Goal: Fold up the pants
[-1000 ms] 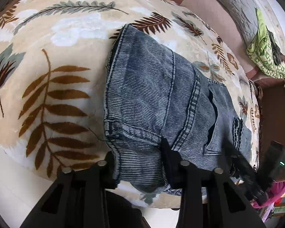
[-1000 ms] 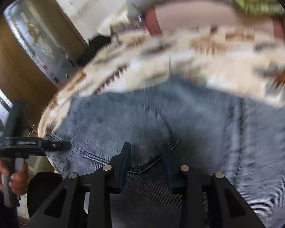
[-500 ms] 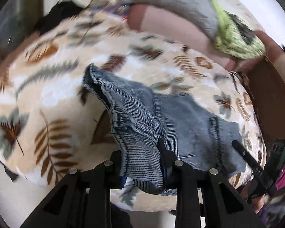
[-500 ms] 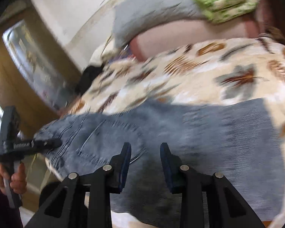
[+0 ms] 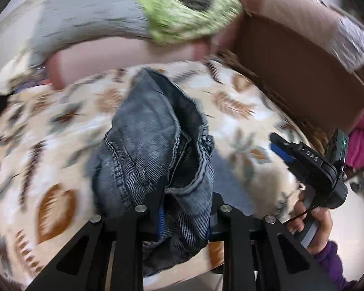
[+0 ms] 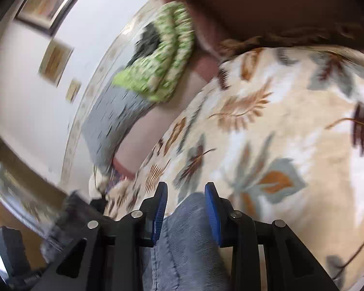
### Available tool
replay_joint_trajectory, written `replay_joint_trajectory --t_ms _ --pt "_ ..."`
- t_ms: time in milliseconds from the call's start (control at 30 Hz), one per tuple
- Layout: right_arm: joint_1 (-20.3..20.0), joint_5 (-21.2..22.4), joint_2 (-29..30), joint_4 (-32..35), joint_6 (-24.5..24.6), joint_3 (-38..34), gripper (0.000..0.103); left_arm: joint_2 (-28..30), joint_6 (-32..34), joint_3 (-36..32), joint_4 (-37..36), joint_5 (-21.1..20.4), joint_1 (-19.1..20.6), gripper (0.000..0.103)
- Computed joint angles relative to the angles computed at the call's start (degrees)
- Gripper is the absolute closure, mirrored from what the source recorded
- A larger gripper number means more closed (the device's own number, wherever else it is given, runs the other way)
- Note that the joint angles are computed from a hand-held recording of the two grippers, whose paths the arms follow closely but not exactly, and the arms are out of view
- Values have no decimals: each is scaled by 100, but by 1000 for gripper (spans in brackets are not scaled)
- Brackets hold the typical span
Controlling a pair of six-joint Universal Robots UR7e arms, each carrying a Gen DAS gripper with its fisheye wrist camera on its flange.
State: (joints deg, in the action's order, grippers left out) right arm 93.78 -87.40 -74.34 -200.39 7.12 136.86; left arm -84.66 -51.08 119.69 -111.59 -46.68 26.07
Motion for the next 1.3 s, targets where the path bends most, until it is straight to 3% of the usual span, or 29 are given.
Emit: replay_joint_trajectory --t_ms 100,233,300,367,400,433,533,633,733,933,1033,1100,1167,1300 --pt "-304 236 -221 12 178 104 69 848 574 -216 -733 -479 444 78" --pt "-448 371 -375 129 233 128 68 992 926 -115 -1514 -1111 607 73" --pt "-368 298 -332 216 137 65 68 742 1331 66 -1974 -1078 470 71" --pt "-283 267 -274 292 67 23 68 437 1511 163 -2191 -782 257 69" --pt "-231 255 -209 293 24 -5 68 296 1533 191 -2172 -565 166 62" --pt "-162 223 -147 281 -21 -28 68 148 1475 186 -1987 -262 93 52" --pt "160 112 34 368 -366 -121 68 -257 820 188 -887 370 31 48" --pt "522 -127 234 602 -781 -226 68 -514 -230 156 423 381 278 48" --pt "896 -349 498 898 -1314 -337 68 -826 -914 403 1103 141 455 48" --pt "1326 -1207 1092 1095 -1785 -503 68 -848 -1105 805 1425 59 320 48" --pt "1345 -1840 1367 1540 -1681 -684 67 -584 -731 981 911 42 566 47" --pt "1252 -1855 1442 1511 -1666 -675 67 -468 -548 1113 687 28 707 44" --pt "1257 -1897 1458 1452 -1755 -654 67 -446 -704 1241 631 233 703 33" --pt "1221 -1776 1328 1519 -1628 -600 67 -660 -787 1040 756 -122 838 31"
